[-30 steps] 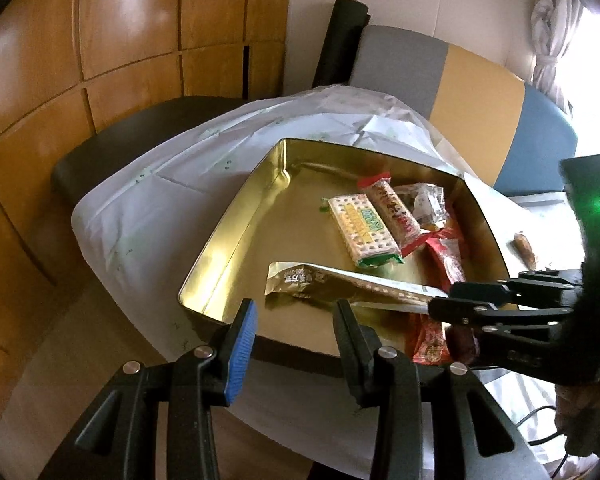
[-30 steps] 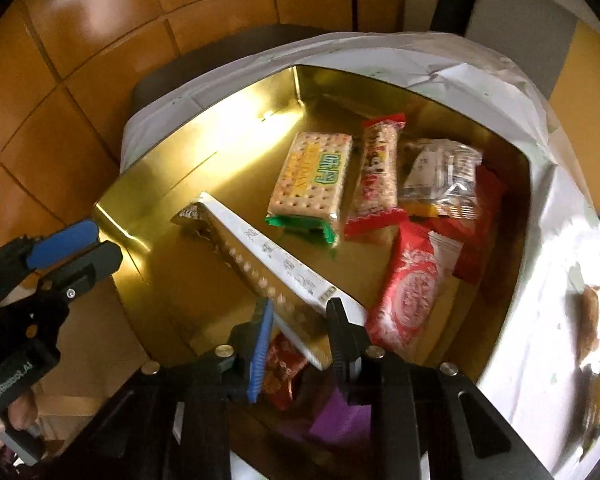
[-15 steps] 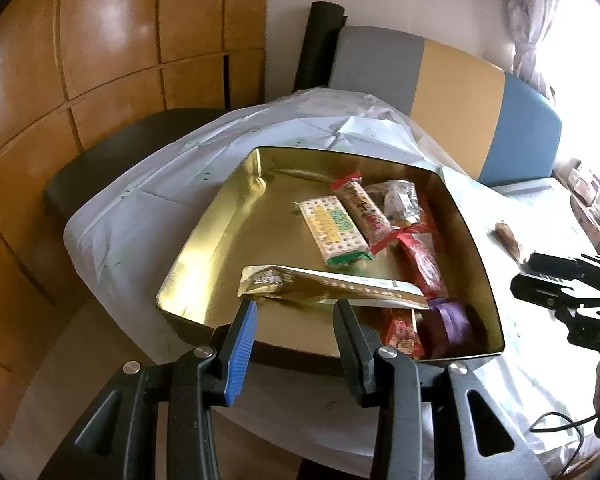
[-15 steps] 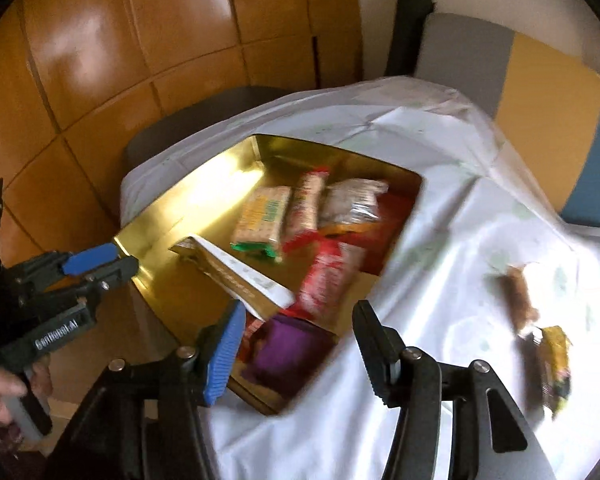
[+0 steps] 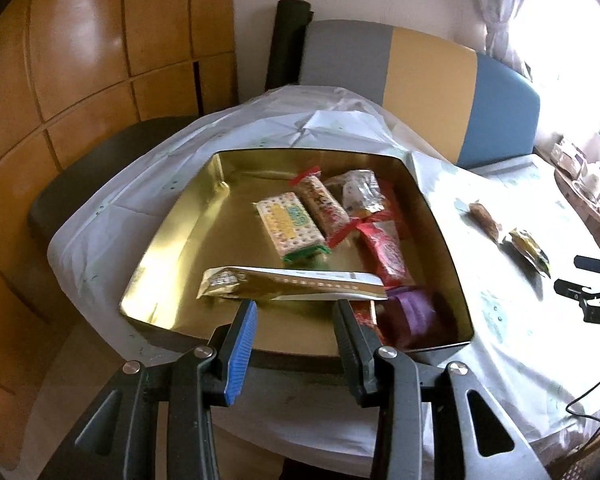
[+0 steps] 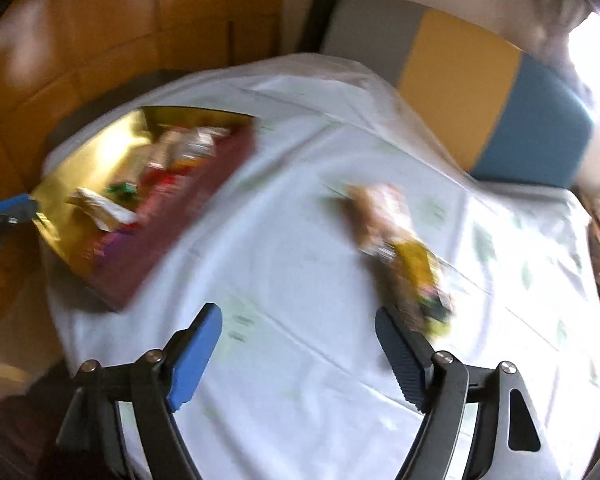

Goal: Organize snacks
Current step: 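Move the left tool to the orange bread packet and close on it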

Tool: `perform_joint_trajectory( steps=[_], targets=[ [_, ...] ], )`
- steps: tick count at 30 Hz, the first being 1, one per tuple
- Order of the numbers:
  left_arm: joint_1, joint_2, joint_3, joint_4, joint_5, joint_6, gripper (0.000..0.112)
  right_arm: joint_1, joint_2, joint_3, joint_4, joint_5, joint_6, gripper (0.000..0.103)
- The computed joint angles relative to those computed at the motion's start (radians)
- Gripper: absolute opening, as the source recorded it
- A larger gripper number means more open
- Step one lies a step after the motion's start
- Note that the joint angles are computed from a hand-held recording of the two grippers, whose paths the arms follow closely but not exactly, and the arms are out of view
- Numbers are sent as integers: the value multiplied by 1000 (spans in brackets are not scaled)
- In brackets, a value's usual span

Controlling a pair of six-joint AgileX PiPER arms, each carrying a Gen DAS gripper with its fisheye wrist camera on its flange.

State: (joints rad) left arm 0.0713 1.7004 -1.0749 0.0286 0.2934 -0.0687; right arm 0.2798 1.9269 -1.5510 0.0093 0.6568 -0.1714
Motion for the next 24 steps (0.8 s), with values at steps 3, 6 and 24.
perform_joint_trajectory(
  steps=[3, 6, 24],
  targets=[
    [-15, 4, -3, -50, 7, 57, 40, -52, -8, 45, -74, -32, 38, 84],
    [-41, 5, -7, -39, 13, 54, 40, -116, 2, 78, -154, -69, 114, 85],
    [-196, 79, -167, 53, 105, -69, 40, -226, 102, -60, -119, 68, 264, 90]
  ],
)
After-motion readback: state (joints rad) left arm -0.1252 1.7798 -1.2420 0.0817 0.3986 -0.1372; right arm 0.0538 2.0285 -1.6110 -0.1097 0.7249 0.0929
